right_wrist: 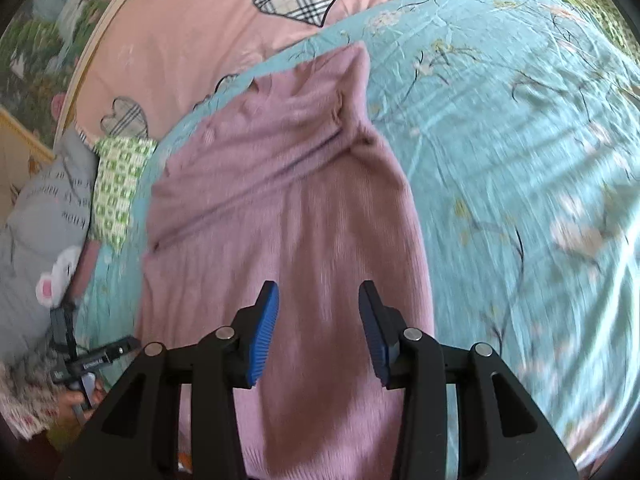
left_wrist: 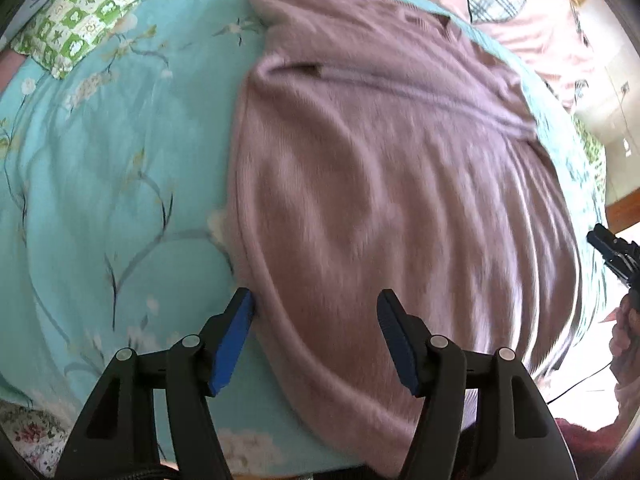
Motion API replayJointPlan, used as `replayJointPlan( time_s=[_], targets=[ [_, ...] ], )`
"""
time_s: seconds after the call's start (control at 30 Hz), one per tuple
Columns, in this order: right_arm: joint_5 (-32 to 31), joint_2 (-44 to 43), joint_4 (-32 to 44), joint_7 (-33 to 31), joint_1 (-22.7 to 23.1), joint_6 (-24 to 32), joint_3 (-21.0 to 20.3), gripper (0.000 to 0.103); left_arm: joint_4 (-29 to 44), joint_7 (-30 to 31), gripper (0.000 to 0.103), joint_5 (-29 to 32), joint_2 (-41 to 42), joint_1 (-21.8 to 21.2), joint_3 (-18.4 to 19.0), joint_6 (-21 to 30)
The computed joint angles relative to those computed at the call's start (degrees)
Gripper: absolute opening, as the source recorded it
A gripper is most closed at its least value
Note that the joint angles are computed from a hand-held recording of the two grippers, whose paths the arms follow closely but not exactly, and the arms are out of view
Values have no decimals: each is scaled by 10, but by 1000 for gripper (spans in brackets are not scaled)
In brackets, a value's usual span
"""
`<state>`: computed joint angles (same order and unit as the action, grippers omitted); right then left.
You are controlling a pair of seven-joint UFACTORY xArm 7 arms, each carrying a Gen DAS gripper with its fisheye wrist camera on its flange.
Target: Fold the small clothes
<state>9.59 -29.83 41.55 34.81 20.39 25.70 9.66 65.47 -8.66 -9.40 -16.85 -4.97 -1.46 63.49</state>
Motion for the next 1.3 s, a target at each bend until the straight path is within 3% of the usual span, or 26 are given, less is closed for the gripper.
replayJointPlan(
  time_s=[0.2, 0.33, 0.63, 0.73, 0.9, 1.0, 1.07, 1.1, 1.13, 1.2, 1.3],
  targets=[
    [19, -78, -70, 8, 25, 10, 3, 44, -46, -3, 64, 10, -39, -8, -9, 40],
    [20, -130, -104, 21, 30, 47, 5, 44, -90, 6, 64, 13, -92, -9, -4, 56],
    [47, -208, -167, 32, 59, 99, -8, 50, -133, 15, 67, -61, -134, -9, 28, 61],
    [58, -212, -178, 27, 68, 105, -12, 50, -135, 9, 71, -58, -131, -10, 15, 53],
    [71, -209, -186, 15, 78, 91, -16, 51, -135, 2, 71, -28, -119, -20, -10, 36],
    [78, -194, -183, -2, 90, 77, -20, 51, -138, 10, 45, -16, -125, -25, -10, 31],
    [91, -180, -182, -29, 112, 62, -32, 50, -144, 29, 14, -24, -136, -26, 6, 37],
    [95, -175, -182, -38, 118, 57, -35, 46, -145, 36, 12, -33, -140, -25, 15, 43],
    [100, -173, -184, -46, 122, 48, -36, 29, -147, 40, 10, -40, -144, -23, 22, 47],
    [113, -174, -191, -55, 130, 42, -42, 13, -151, 44, 11, -47, -151, -16, 30, 57],
    [129, -182, -205, -67, 137, 36, -52, 13, -151, 41, 16, -58, -150, -8, 35, 75]
  ],
)
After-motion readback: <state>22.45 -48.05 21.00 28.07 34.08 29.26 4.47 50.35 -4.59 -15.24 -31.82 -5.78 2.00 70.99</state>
